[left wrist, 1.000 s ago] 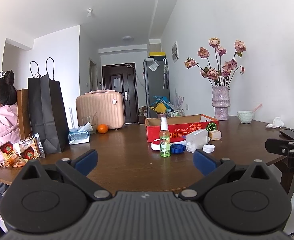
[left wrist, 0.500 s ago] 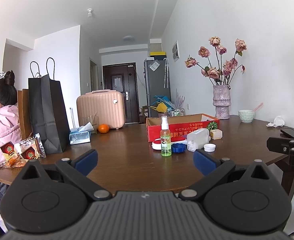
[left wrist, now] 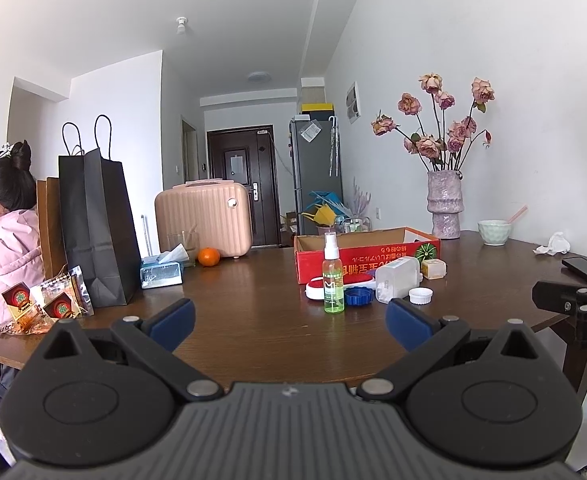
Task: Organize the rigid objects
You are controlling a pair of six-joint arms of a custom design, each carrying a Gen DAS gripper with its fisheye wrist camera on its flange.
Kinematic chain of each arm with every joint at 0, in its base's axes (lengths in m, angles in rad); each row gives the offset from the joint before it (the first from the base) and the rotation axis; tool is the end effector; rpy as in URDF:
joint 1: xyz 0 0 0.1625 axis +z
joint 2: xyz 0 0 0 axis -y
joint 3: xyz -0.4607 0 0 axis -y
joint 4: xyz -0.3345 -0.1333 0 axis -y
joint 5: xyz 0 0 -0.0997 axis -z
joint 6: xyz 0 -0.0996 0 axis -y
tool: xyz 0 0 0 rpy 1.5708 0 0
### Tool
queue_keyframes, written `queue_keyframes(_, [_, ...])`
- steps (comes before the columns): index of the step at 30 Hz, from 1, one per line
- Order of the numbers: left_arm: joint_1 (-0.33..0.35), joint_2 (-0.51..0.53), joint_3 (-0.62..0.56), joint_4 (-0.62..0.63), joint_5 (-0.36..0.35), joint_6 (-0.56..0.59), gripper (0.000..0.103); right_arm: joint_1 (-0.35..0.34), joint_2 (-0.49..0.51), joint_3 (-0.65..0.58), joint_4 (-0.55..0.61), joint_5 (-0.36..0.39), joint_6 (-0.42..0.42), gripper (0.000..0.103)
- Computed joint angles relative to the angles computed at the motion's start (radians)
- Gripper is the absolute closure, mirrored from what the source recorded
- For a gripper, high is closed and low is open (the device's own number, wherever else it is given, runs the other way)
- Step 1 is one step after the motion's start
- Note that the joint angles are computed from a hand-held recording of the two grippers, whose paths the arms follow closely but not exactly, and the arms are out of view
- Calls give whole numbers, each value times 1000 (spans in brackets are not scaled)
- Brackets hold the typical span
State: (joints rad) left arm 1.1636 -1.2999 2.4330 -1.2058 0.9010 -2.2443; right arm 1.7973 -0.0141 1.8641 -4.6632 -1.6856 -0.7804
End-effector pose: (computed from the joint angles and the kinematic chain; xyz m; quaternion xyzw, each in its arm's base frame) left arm 0.0405 -0.3988 0.2097 0.1991 0.6572 -0.6167 0.3849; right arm 0.2298 -0.4543 -0.0901 0.3624 -0.7272 0.5462 0.2037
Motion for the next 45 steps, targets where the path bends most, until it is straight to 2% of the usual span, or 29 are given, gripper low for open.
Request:
queue_keyframes(23, [3,5,-6,-3,-3,3,0,-1,0,-2,0,1,0,0])
queue_keyframes(30, [70,52,-67,-76,62,121,0,-15,9,-66,38,-7,-2,0])
queue_keyframes(33, [97,78,-157,11,44,98,0,-19,12,-128,96,-35,7,0])
queue_keyframes(36, [122,103,-274,168,30,28,0,-23,5,-185,180,-45,26,0])
queue_keyframes(40, [156,144,-435,394,63,-72,0,-25,5,-297,315,-72,0,0])
queue_keyframes(42, [168,177,-498,437,74,-80,0,-31,28,-377,351,-75,-21,0])
queue_keyframes(45, [189,231,-597,500,92,-85,0,-32,15,-422,505,-95,-29,0])
